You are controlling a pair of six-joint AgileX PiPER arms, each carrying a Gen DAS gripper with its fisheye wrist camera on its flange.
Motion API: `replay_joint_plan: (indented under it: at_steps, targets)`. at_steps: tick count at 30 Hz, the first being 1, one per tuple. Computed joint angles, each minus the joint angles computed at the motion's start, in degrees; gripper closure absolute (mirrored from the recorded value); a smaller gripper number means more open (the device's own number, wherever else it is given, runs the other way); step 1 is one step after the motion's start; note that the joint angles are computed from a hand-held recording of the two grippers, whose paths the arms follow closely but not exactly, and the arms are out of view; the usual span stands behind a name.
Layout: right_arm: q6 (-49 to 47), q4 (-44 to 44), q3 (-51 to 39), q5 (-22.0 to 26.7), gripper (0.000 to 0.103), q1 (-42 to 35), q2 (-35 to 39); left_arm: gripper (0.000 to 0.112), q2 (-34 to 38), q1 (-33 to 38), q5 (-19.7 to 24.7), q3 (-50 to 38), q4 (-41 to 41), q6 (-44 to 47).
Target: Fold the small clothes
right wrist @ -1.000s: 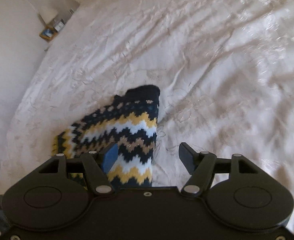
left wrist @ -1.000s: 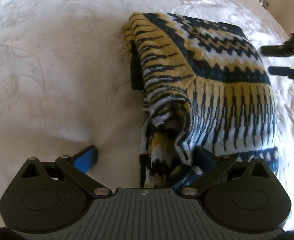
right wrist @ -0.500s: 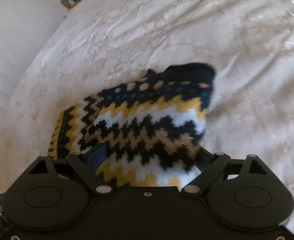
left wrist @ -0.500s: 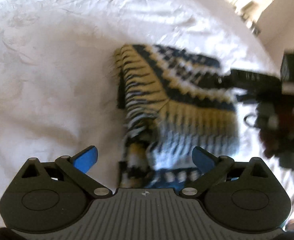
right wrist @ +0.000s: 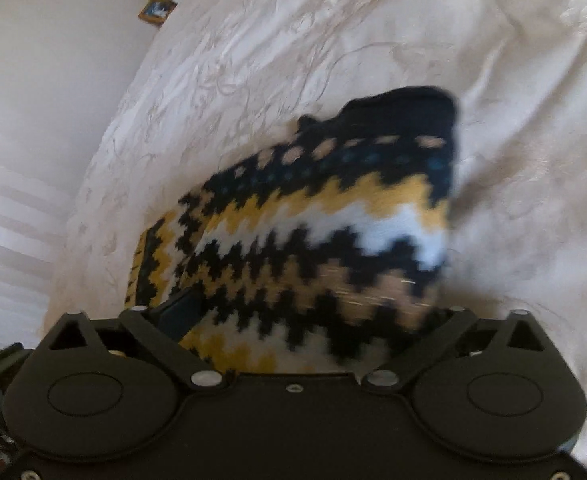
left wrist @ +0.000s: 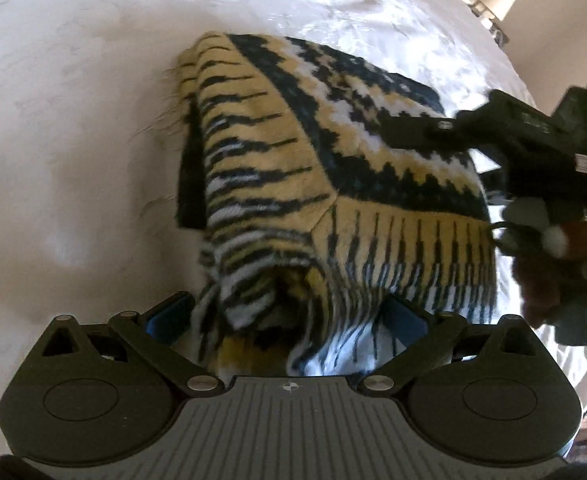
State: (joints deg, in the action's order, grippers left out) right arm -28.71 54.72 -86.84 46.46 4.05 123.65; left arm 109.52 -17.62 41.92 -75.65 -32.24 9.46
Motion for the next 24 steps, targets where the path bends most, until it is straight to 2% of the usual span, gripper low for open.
replay_joint_plan:
  at_steps: [2,3,4,5,6,11,15,19,24]
  targets:
    - [2.3,-2.7,-1.7,0.3,0.008,1.1,-0.1,0.011,0.3,0.7,0.9,-0.4,-3.1,1.1]
    - [3.4,-4.0,-1.9,0.3,0.035,1.6,-0.5,0.014,0.6,1.3,1.1,-0.1,-6.9,3.6]
    - [5.2,-6.8,-2.0,-0.2,0.048,2.3,-1.5,0.026,0.5,1.8,1.4,0.2,-10.4,5.5]
    - [7.1,-9.7,-2.4,-0.3,0.050,2.9,-2.3,0.034,-0.1,1.6,0.7,0.8,-11.6,6.4]
    - [7.3,-10.4,-2.0,-0.2,0.053,3.0,-3.6,0.039,-1.0,1.1,0.0,1.3,-11.8,7.2]
    - [5.2,-7.2,4.6,0.8,0.055,1.1,-13.0,0.039,-8.0,-2.0,-0.4,4.1,-14.7,7.2]
    - [3.4,-5.0,12.3,2.8,0.055,-2.4,-23.0,0.039,-14.8,-8.3,-2.0,6.0,-10.5,1.0]
    - [0.2,-2.3,19.6,9.3,0.055,-10.0,-32.2,0.039,-20.2,-14.7,-3.4,8.1,-6.2,-7.7]
    - [-6.2,-2.8,25.9,18.4,0.055,-19.9,-39.2,0.038,-23.7,-23.6,-4.4,9.8,1.0,-18.6]
